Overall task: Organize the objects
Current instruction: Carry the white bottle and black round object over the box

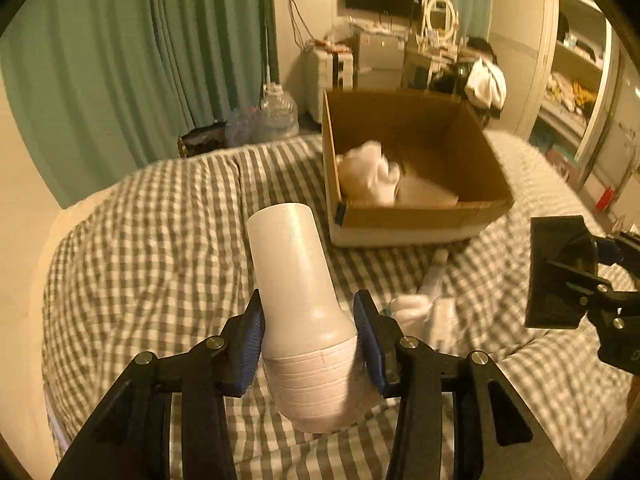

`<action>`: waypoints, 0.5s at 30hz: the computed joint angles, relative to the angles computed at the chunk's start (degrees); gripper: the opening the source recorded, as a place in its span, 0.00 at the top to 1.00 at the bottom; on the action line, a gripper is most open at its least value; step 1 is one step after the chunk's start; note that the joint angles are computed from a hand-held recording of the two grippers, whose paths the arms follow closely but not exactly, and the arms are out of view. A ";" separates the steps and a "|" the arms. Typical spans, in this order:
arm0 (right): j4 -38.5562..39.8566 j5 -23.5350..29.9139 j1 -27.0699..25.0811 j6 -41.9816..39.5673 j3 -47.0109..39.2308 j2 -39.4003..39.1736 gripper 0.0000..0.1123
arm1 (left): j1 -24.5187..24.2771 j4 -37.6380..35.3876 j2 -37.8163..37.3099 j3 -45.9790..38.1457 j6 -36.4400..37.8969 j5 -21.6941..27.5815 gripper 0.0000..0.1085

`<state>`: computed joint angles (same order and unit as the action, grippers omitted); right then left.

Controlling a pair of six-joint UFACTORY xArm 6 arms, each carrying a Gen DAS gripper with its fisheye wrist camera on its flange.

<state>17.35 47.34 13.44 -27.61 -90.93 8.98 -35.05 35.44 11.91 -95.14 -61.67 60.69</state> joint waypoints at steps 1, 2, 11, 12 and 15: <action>0.23 0.17 0.31 0.20 -0.07 -0.97 0.50 | -0.05 0.29 -0.28 -0.65 0.14 0.33 0.59; 0.40 0.40 0.44 0.18 -0.50 -1.64 0.50 | -0.48 0.92 -0.44 -1.30 -0.24 0.53 0.59; 3.26 1.42 0.25 -0.17 -9.23 -2.08 0.50 | -1.95 3.38 0.23 -10.90 5.25 3.62 0.59; 3.40 1.64 0.12 0.04 -11.20 -1.18 0.50 | -1.83 3.66 1.17 -12.95 6.22 3.96 0.59; 3.11 2.47 -0.16 0.94 -16.39 1.68 0.50 | -0.73 2.39 4.57 -18.72 8.56 3.54 0.59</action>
<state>20.45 49.81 13.28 -26.67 -107.32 10.67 -35.79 37.83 16.48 -113.86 -53.12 64.23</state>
